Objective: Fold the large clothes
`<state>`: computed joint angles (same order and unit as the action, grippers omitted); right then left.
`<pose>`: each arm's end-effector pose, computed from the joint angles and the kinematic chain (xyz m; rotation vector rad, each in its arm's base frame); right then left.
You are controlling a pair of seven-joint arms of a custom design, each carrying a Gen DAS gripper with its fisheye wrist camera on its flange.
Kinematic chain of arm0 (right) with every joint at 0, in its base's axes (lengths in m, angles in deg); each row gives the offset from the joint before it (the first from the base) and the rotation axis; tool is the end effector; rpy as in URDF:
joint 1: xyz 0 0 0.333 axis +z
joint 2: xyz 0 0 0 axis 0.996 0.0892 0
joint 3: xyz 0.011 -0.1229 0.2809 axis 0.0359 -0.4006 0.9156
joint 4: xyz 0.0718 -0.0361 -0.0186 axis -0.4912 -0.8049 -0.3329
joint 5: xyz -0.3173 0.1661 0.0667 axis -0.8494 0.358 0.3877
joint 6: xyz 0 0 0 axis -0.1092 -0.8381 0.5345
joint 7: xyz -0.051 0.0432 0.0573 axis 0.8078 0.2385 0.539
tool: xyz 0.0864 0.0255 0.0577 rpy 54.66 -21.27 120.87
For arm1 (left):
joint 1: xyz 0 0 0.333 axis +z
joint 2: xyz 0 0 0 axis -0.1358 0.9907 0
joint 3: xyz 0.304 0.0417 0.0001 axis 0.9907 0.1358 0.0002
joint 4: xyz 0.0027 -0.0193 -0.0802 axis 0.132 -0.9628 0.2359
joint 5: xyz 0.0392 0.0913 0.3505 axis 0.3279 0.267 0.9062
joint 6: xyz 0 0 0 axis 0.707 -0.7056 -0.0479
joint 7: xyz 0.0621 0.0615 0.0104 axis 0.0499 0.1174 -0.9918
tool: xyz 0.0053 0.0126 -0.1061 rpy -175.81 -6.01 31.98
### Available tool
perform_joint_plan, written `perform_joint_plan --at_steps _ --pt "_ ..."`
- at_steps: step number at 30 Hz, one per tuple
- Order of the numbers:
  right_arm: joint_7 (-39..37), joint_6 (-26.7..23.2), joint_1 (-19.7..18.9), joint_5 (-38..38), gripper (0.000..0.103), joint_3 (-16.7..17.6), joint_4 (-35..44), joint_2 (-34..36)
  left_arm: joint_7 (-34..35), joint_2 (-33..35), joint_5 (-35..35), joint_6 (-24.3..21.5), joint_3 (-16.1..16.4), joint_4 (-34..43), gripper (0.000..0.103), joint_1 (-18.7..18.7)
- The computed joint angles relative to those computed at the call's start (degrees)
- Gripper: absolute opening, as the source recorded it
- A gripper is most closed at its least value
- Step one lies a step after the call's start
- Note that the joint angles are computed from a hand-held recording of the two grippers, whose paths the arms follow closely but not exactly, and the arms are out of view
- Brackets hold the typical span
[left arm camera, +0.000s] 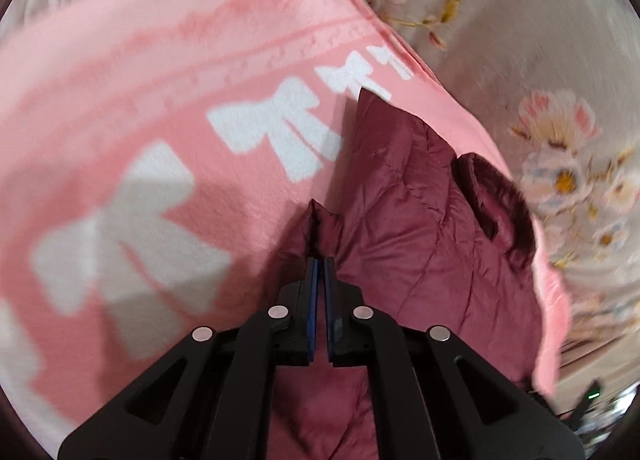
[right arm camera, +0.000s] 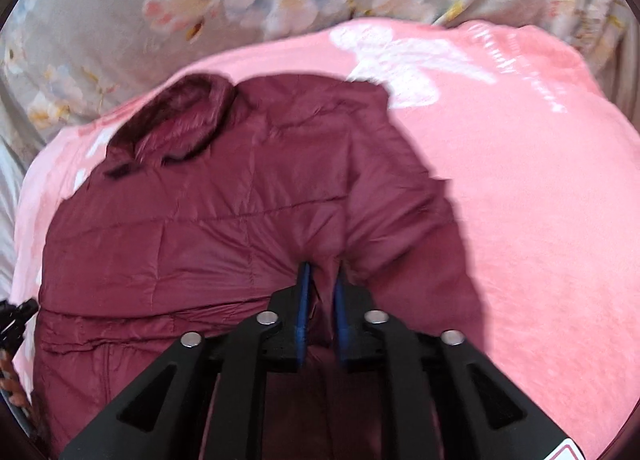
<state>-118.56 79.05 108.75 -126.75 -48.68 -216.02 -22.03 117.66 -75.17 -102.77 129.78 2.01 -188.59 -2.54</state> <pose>0.4091 0.2609 0.3284 -1.1339 2.2882 -0.7137 0.5786 -0.0160 0.3444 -2.2153 1.8518 -1.0818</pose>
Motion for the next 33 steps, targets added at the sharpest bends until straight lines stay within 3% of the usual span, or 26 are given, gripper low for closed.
perform_joint_plan --at_steps 2,6,8,10,12,17,21,26,30,33 --pt "-0.20 -4.91 1.38 2.04 0.019 1.38 -0.34 -2.01 -0.71 -2.34 2.90 2.92 0.38 -1.89 0.003 -1.39" --pt "-0.82 -8.15 3.05 0.62 0.019 3.16 3.13 -2.25 -0.61 -4.37 6.19 4.36 -0.43 -1.70 0.003 -3.61" --pt "-0.66 -5.26 3.33 -2.35 0.019 3.01 6.02 -0.65 -1.91 -3.84 8.95 4.03 -0.78 -0.49 0.003 -5.32" --pt "-2.02 1.83 3.03 -5.13 0.019 2.02 10.42 3.30 -5.74 -2.13 14.25 3.50 -0.52 0.73 0.003 -7.51" --pt "-4.35 5.78 3.53 -5.52 0.012 1.13 15.01 7.86 -7.88 -0.48 17.32 2.42 -0.93 1.34 0.003 -8.51" --pt "-14.86 7.41 6.09 1.24 0.011 -0.80 22.70 16.65 -12.02 2.05 23.71 5.40 -1.49 -0.55 0.003 -10.59" --pt "-18.56 8.37 7.56 6.04 0.007 -2.65 23.50 19.29 -7.86 3.00 20.56 7.65 -5.45 -1.51 0.003 -7.20" --pt "-15.83 7.63 11.76 4.04 0.006 -5.90 23.59 20.43 3.02 3.74 11.57 11.93 -10.89 -2.60 0.003 -3.39" --pt "-14.37 6.35 13.08 2.62 0.006 -6.54 23.87 20.76 6.93 4.13 9.72 19.44 -12.79 -4.31 0.003 -4.23" --pt "-12.67 8.34 12.60 0.96 0.006 -7.08 23.58 20.79 4.73 4.42 12.73 21.00 -12.68 -4.63 0.003 -4.59"
